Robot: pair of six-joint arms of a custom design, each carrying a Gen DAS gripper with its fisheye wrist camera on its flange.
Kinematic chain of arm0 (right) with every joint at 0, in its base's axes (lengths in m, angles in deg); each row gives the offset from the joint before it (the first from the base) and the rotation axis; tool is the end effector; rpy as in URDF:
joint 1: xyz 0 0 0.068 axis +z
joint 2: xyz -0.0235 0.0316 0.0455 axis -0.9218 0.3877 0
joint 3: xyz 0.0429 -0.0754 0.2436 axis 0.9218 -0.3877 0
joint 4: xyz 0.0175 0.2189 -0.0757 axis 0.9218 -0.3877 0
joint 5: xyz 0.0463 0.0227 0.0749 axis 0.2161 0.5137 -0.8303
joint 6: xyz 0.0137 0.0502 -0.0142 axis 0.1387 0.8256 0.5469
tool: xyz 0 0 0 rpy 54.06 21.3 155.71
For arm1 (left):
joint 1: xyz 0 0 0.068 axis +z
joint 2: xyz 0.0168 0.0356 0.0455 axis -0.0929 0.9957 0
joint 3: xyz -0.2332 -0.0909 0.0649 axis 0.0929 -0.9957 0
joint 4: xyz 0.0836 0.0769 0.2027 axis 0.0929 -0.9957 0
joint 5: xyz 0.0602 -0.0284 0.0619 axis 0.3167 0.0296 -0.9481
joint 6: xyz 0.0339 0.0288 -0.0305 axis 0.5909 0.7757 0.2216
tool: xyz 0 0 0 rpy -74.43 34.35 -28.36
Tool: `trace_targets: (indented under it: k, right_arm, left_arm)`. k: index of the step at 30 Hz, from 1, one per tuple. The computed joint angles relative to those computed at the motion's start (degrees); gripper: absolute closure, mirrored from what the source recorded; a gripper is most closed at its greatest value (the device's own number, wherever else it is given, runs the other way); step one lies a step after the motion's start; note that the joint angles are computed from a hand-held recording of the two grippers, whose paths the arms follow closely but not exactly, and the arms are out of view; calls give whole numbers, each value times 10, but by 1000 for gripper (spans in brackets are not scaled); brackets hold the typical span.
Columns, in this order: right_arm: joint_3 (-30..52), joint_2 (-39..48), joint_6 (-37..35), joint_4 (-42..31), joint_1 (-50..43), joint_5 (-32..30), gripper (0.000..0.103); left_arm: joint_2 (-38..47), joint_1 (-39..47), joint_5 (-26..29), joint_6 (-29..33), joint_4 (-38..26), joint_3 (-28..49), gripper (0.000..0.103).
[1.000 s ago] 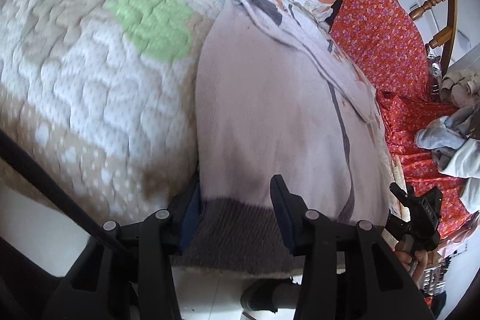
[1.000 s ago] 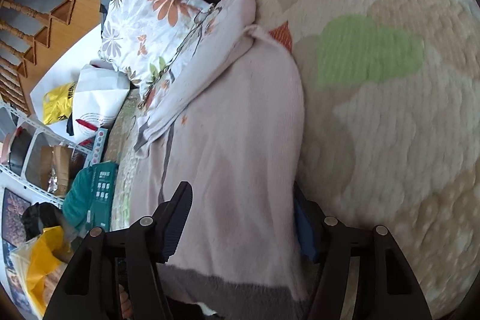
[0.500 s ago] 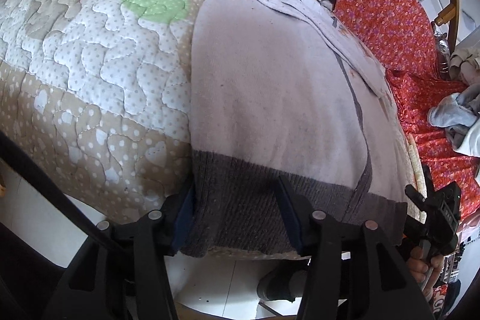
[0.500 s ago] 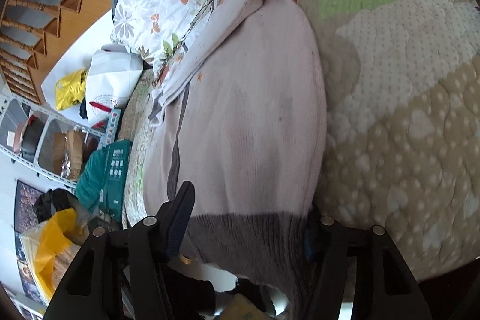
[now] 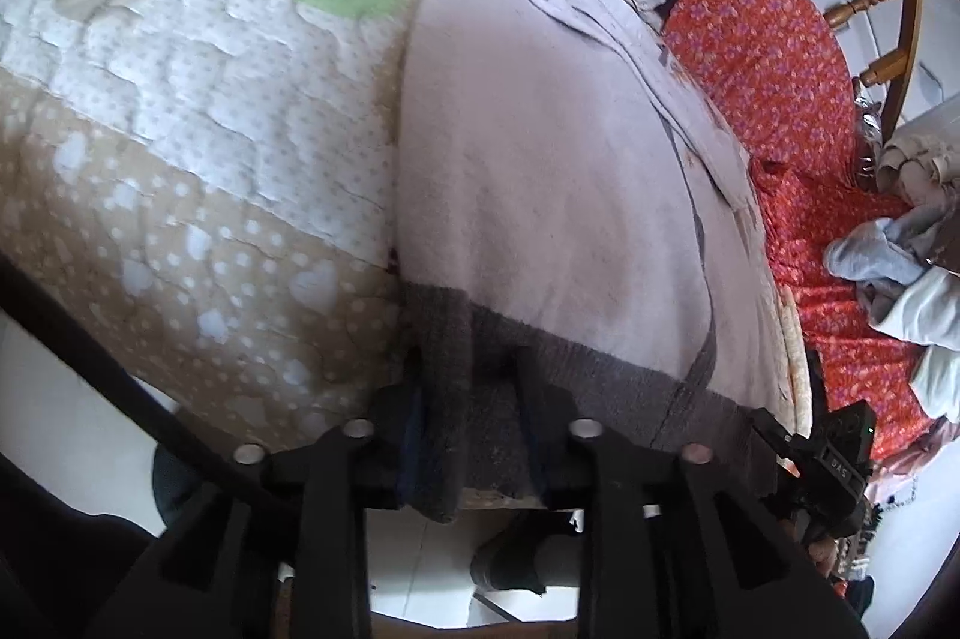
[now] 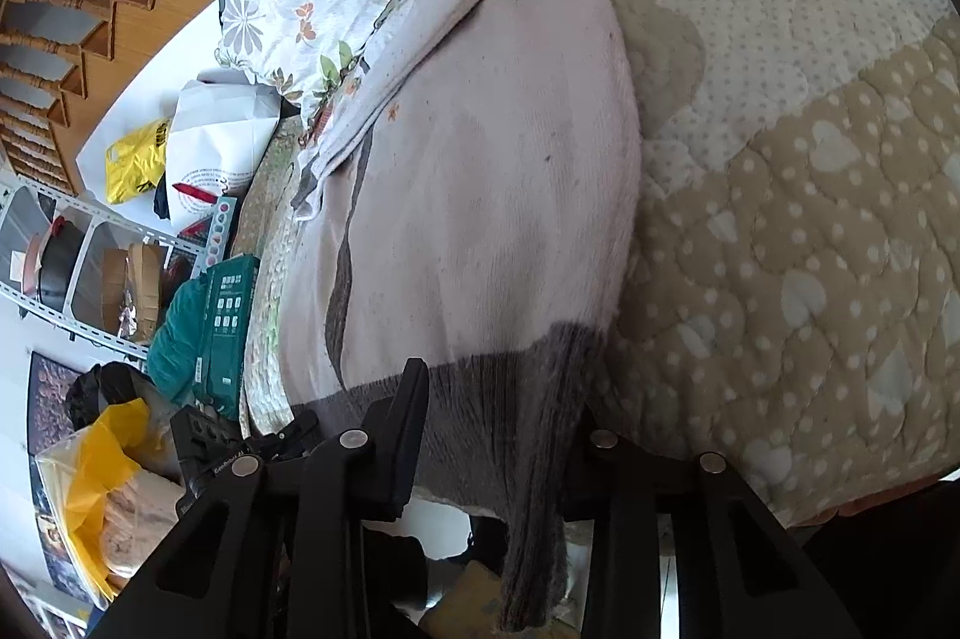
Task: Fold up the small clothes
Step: 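Grasp the grey hem band with both tools, then lift the hem with both tools, fold it toward the collar, release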
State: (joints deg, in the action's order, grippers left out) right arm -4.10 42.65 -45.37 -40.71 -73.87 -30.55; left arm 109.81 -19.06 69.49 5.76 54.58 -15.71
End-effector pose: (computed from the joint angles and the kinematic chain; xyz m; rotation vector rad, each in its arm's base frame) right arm 0.2944 -0.0107 0.0437 0.3998 2.4289 1.0516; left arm 0.3270 -0.0947 0.0421 -0.3034 2.5698 -0.8564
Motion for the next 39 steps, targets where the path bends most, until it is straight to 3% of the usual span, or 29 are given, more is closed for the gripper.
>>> trace_targets:
  k: [2, 5, 7, 8, 14, 19, 25, 29, 32, 39]
  right_arm:
    - [-3, -5, -3, -1, 7, 12, 66]
    - [-6, -17, -17, -11, 19, 39, 69]
    - [-4, -28, -28, -32, 30, 73, 91]
    - [-1, -30, -33, -41, 31, 79, 94]
    - [-30, -66, -32, -30, 12, 31, 96]
    - [-83, -120, -88, -70, -13, -23, 97]
    - [-107, -128, -113, -83, -20, -35, 97]
    - [-57, -151, -112, -124, 2, -23, 97]
    - [4, -166, -115, -167, 24, -5, 97]
    - [267, -101, -84, -262, 50, 59, 96]
  left_arm:
    - [2, -3, -5, -7, 0, 4, 73]
    - [-1, 2, -18, -20, -19, 7, 92]
    - [-10, 11, -14, -35, -14, -1, 95]
    - [-19, 13, -21, -38, -13, -7, 96]
    - [-114, 19, -22, -44, 11, -83, 96]
    - [-214, 8, -34, -41, 12, -155, 96]
    - [-209, 5, -47, -36, -8, -151, 96]
    - [-184, 29, -40, -16, -54, -81, 96]
    - [-148, 41, -46, 5, -102, 16, 96]
    - [21, 47, -78, 25, -276, 375, 96]
